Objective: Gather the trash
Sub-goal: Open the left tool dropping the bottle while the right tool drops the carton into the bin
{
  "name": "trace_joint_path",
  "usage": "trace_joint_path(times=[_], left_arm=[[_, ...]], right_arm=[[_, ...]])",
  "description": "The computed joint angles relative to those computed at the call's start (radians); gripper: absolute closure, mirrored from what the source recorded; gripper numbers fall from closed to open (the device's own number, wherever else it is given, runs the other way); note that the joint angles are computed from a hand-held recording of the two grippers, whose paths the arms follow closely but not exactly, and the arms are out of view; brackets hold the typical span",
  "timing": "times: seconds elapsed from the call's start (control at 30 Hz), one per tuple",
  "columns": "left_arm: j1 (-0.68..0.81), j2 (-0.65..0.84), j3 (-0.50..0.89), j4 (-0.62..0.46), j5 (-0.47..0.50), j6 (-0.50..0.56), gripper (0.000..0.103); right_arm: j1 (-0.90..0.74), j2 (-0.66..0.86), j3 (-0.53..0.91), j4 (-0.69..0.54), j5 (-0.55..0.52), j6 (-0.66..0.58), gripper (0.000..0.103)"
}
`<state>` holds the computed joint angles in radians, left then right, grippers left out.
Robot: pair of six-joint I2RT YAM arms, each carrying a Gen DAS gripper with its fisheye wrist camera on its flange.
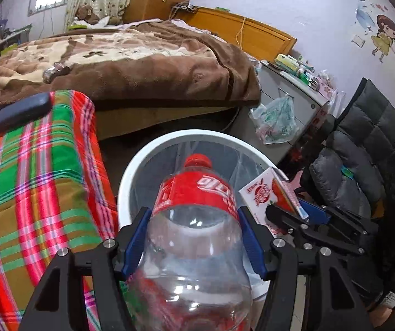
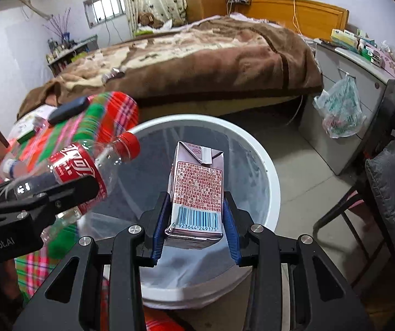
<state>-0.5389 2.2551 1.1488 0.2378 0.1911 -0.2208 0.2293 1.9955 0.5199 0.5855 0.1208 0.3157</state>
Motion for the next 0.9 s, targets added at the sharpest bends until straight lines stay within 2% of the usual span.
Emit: trace_joint_path(times=[0.03, 0.1, 0.13, 0.17, 0.23, 0.47, 0.6, 0.77, 0.9], left_arm=[[0.003, 0.000, -0.001, 0.008, 0.004, -0.006, 0.039], [0.000, -0.003, -0.006, 0.024, -0.015, -0.002, 0.022], [0.005, -0.007, -0.014, 0.040, 0.004, -0.001, 0.022], [0.009, -0.010, -0.017, 0.043, 0.022, -0.004, 0.022], [0.013, -0.024, -0.034, 0.054, 0.032, -0.005, 0.022], [0.044, -0.121, -0.156, 0.098, 0.002, -0.003, 0.022], [0.081, -0.221, -0.285, 0.157, 0.008, 0.002, 0.022], [0.132, -0.382, -0.485, 0.237, -0.076, 0.040, 0.022], [0.214, -0.506, -0.632, 0.295, -0.075, 0.052, 0.022]], right_arm=[[-0.011, 0.000, 0.005, -0.011, -0.007, -0.012, 0.064], [-0.014, 0.006, 0.016, -0.035, -0.011, -0.021, 0.064], [-0.016, 0.007, 0.013, -0.033, -0.009, -0.025, 0.060], [-0.015, 0.007, 0.011, -0.028, -0.001, -0.023, 0.049], [-0.021, 0.001, -0.003, -0.017, 0.002, -0.010, 0.043], [-0.012, -0.040, -0.052, 0.025, 0.007, 0.028, 0.043], [0.029, -0.088, -0.088, 0.042, 0.043, 0.055, 0.043], [0.111, -0.154, -0.128, 0.071, 0.071, 0.086, 0.043], [0.188, -0.180, -0.137, 0.096, 0.087, 0.103, 0.043]])
